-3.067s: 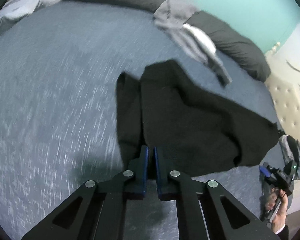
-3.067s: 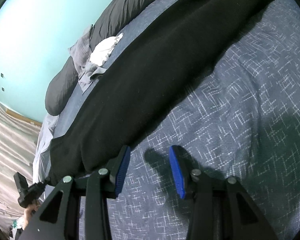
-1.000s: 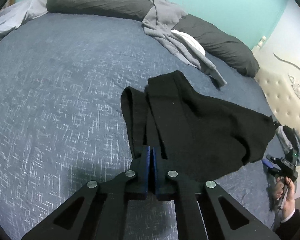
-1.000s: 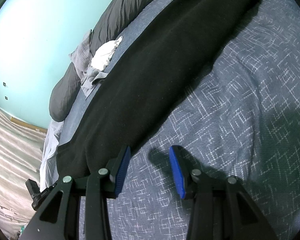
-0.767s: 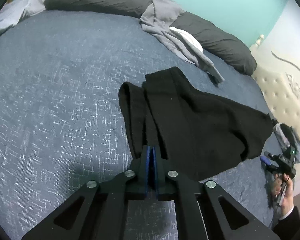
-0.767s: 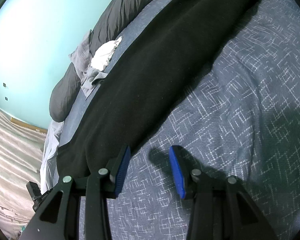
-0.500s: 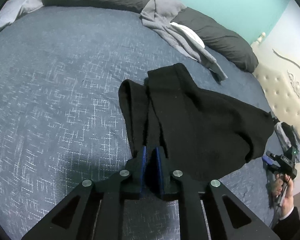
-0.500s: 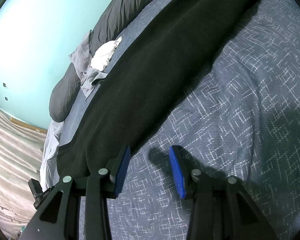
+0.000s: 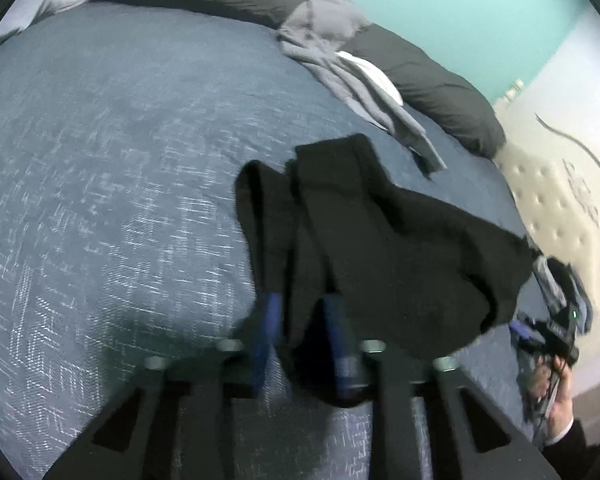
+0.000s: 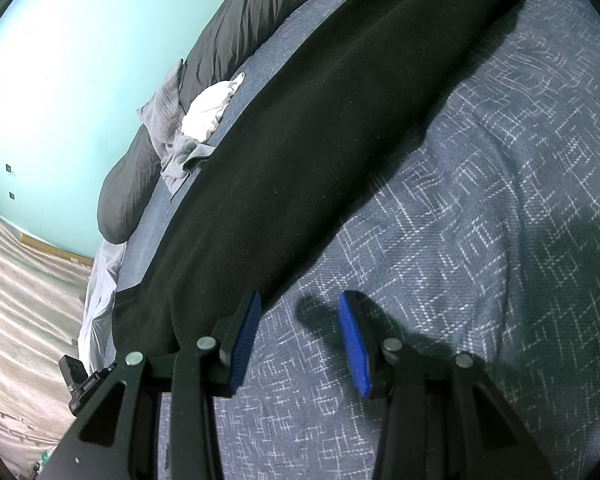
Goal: Fold clothes
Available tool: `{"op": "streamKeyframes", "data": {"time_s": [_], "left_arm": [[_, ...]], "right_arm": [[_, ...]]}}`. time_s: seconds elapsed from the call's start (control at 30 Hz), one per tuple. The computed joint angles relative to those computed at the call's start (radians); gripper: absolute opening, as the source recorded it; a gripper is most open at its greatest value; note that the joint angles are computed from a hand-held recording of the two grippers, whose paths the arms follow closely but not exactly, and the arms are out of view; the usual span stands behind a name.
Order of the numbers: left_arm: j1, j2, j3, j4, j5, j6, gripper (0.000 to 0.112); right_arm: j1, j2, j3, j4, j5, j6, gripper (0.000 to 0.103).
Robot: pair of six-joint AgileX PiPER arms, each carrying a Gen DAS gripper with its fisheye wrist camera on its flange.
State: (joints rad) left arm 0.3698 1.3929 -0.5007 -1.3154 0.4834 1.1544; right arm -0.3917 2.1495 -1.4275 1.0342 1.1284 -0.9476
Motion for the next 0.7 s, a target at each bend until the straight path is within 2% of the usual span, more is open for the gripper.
{"op": "streamKeyframes", "data": {"time_s": [0.1,0.2,0.37,0.53,0.7], "left_arm": [[0.008,-0.043,0.012,0.037,0.022,-0.017,0.004],[0.029,-0.095,0.024,0.085,0.067,-0.046,0.002],[-0.002,-0.173,0.044,0.182,0.084,-0.136,0.001],[-0.020,-0.210,0.092,0.176,0.078,-0.131,0.001],[-0.035,-0.192,0.099,0.151,0.021,-0.113,0.001]], "right_arm": [[0.001,0.001,-0.001,0.000,-0.002,0.001,0.041],[0.000,0.001,-0.003,0.000,0.001,0.002,0.041],[0.003,-0.002,0.002,0.003,-0.003,0.002,0.041],[0.004,-0.002,0.003,0.008,-0.002,0.006,0.041],[0.008,-0.001,0.002,0.008,-0.005,0.009,0.041]]}}
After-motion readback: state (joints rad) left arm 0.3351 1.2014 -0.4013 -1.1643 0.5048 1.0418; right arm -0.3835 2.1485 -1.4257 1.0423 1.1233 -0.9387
